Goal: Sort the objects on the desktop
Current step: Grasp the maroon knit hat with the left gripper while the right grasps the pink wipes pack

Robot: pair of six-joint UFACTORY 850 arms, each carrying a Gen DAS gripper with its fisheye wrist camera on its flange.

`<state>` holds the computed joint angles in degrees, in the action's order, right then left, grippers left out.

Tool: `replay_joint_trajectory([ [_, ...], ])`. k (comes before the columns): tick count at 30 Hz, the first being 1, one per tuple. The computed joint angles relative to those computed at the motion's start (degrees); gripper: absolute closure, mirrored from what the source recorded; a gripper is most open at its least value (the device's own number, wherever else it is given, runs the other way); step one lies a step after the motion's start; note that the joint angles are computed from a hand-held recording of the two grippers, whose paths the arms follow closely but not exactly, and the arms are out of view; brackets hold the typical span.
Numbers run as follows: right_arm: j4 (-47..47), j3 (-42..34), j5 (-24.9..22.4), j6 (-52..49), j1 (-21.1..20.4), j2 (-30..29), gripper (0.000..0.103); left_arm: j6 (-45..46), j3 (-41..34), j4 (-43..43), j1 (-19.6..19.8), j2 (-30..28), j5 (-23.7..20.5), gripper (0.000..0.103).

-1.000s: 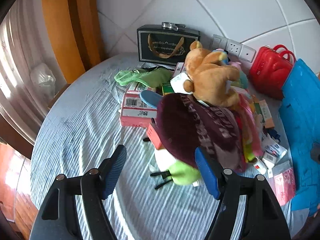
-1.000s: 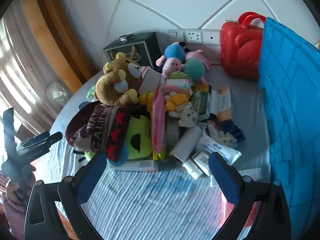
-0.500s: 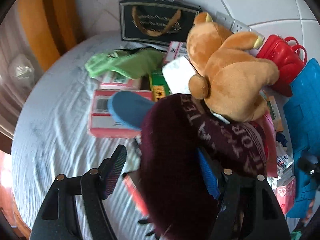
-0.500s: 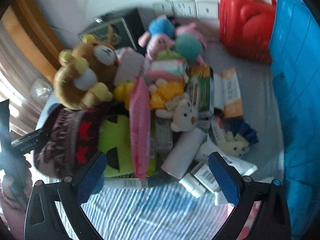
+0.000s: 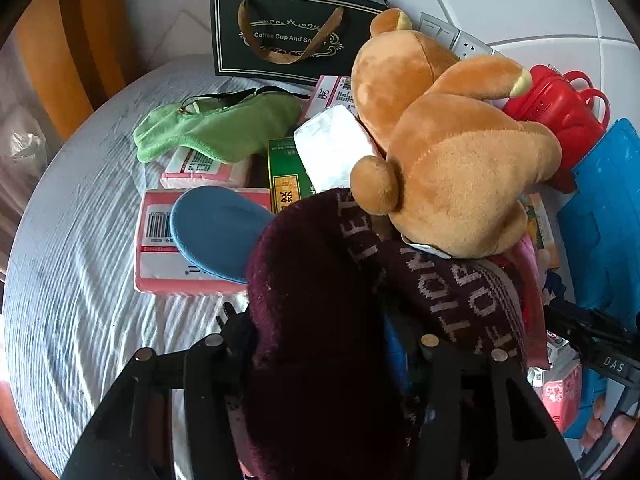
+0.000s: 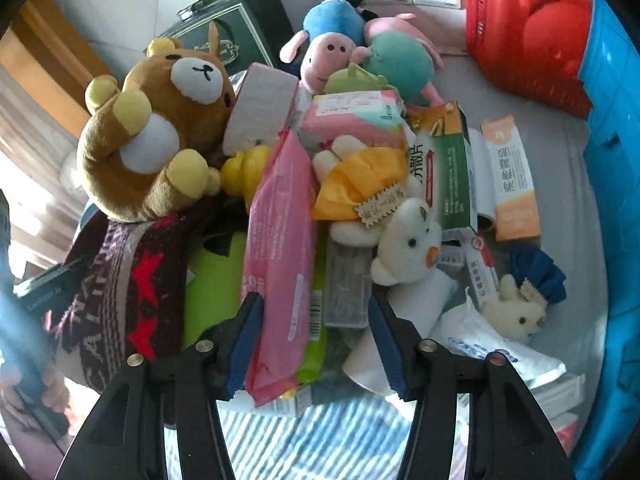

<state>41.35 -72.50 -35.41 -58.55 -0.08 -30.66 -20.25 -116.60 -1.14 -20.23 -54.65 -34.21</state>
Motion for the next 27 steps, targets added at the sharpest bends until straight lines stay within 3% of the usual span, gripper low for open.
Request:
replay_joint_trajectory([
  [8,1.54,0.73,1.88,0.03,-0.05,0.96,0.041,0.19,0.71,-1.09,0.24,0.21,0.87,0.052],
  [18,2.26,1.64,4.12,-1.37,0.77,2.04,0.041,0.50,-0.32,-1.13,0.37,-0.48,-0.13,0.051],
  [22,3.70,1.93,3.89,-2.42,0.73,2.37,0.049,0.27,-0.29,-0.65,0.25,-0.43,-0.04,0.051],
  [27,5.20,2.17,3.19,-3.48,0.60,2.75,0.049,0.06,-0.11,-0.27,0.20,-0.36,0.26,0.051],
])
